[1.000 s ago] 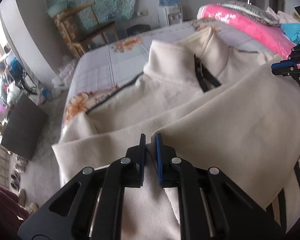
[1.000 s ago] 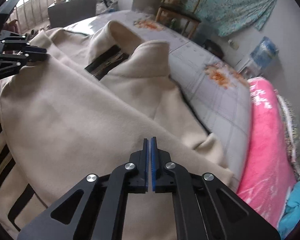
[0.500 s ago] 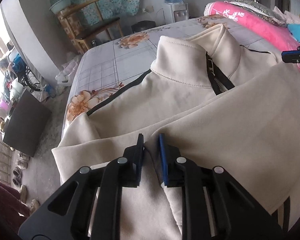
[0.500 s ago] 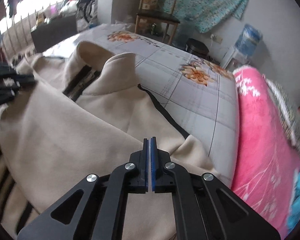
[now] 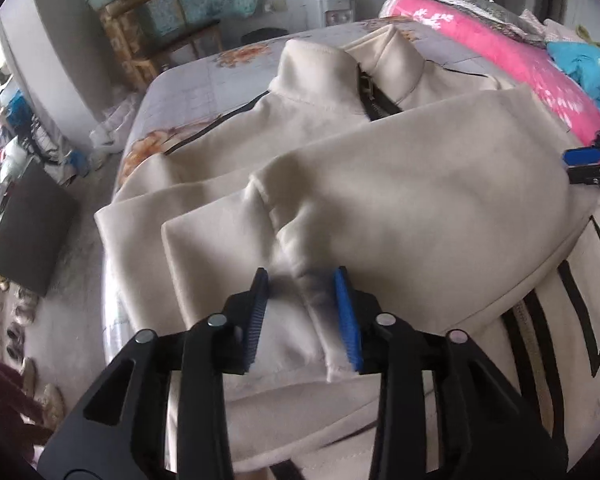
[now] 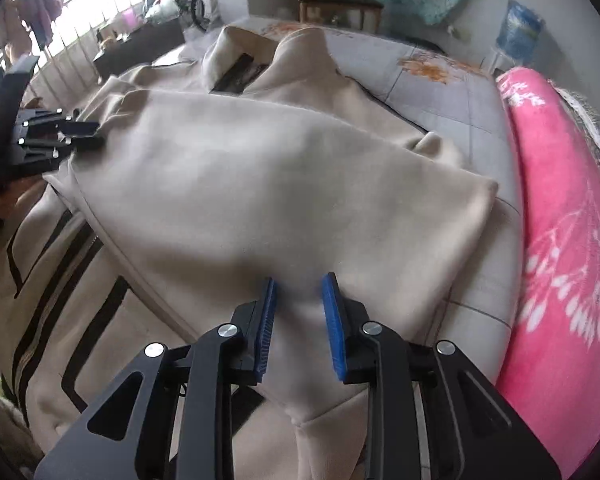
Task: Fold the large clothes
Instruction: 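Open the right tool and withdraw both tools from the jacket, then move both open tools to the jacket hem edge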
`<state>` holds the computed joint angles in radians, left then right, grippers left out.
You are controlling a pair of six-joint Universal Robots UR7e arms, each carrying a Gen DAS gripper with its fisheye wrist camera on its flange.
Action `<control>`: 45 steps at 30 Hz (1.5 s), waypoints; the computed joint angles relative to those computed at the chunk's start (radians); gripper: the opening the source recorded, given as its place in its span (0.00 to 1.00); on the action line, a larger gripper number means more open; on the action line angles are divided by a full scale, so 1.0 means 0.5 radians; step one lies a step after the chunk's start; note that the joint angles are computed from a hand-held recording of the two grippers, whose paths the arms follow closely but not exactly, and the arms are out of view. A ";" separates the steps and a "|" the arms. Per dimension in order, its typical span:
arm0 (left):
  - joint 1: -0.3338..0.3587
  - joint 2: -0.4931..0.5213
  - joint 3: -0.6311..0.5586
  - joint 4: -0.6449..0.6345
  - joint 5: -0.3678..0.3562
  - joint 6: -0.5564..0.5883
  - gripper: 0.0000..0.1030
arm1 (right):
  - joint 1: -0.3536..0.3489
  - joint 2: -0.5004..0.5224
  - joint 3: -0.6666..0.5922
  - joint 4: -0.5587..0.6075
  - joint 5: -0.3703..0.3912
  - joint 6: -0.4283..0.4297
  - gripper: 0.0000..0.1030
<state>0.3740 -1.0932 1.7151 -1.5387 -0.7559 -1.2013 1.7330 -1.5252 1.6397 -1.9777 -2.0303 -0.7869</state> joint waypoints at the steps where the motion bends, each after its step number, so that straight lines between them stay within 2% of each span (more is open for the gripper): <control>1: -0.020 -0.038 0.016 -0.026 -0.024 -0.075 0.32 | 0.021 -0.023 -0.001 0.003 -0.018 0.078 0.25; 2: -0.044 -0.074 0.037 -0.057 -0.036 -0.120 0.33 | 0.035 -0.049 -0.001 0.013 -0.014 0.104 0.27; 4: -0.117 -0.131 0.060 -0.029 -0.039 -0.231 0.36 | 0.096 -0.184 0.080 -0.030 -0.043 0.144 0.39; 5: -0.179 -0.146 0.050 0.071 -0.041 -0.325 0.43 | 0.121 -0.246 0.119 -0.032 -0.055 0.170 0.48; 9: -0.431 -0.164 0.035 0.383 -0.124 -0.653 0.61 | 0.162 -0.578 0.317 0.121 0.037 0.368 0.63; 12: -0.581 -0.155 0.071 0.456 -0.254 -0.872 0.69 | 0.142 -0.816 0.487 0.239 0.136 0.487 0.67; 17: -0.783 -0.047 0.162 0.462 -0.510 -1.197 0.77 | 0.171 -1.133 0.822 0.203 0.100 0.608 0.71; 20: -0.813 0.052 0.182 0.464 -0.612 -1.287 0.79 | 0.193 -1.248 1.026 0.102 -0.054 0.614 0.74; 22: -0.852 0.120 0.156 0.569 -0.603 -1.439 0.84 | 0.242 -1.292 1.139 -0.079 -0.157 0.506 0.75; 24: -0.865 0.163 0.124 0.647 -0.603 -1.500 0.85 | 0.307 -1.287 1.166 -0.121 -0.248 0.530 0.77; 26: -0.858 0.215 0.072 0.737 -0.609 -1.498 0.88 | 0.319 -1.294 1.140 -0.091 -0.178 0.580 0.78; 28: -0.852 0.242 0.043 0.783 -0.612 -1.500 0.89 | 0.330 -1.293 1.135 -0.118 -0.135 0.634 0.83; 30: -0.852 0.245 0.038 0.803 -0.615 -1.525 0.89 | 0.347 -1.292 1.164 -0.154 -0.152 0.659 0.87; 33: -0.852 0.234 0.041 0.795 -0.623 -1.566 0.90 | 0.379 -1.262 1.241 -0.205 -0.287 0.690 0.89; 36: -0.851 0.217 0.058 0.766 -0.629 -1.596 0.91 | 0.411 -1.259 1.296 -0.322 -0.349 0.640 0.94; 45: -0.848 0.144 0.132 0.653 -0.626 -1.616 0.92 | 0.350 -1.306 1.285 -0.274 -0.262 0.638 0.94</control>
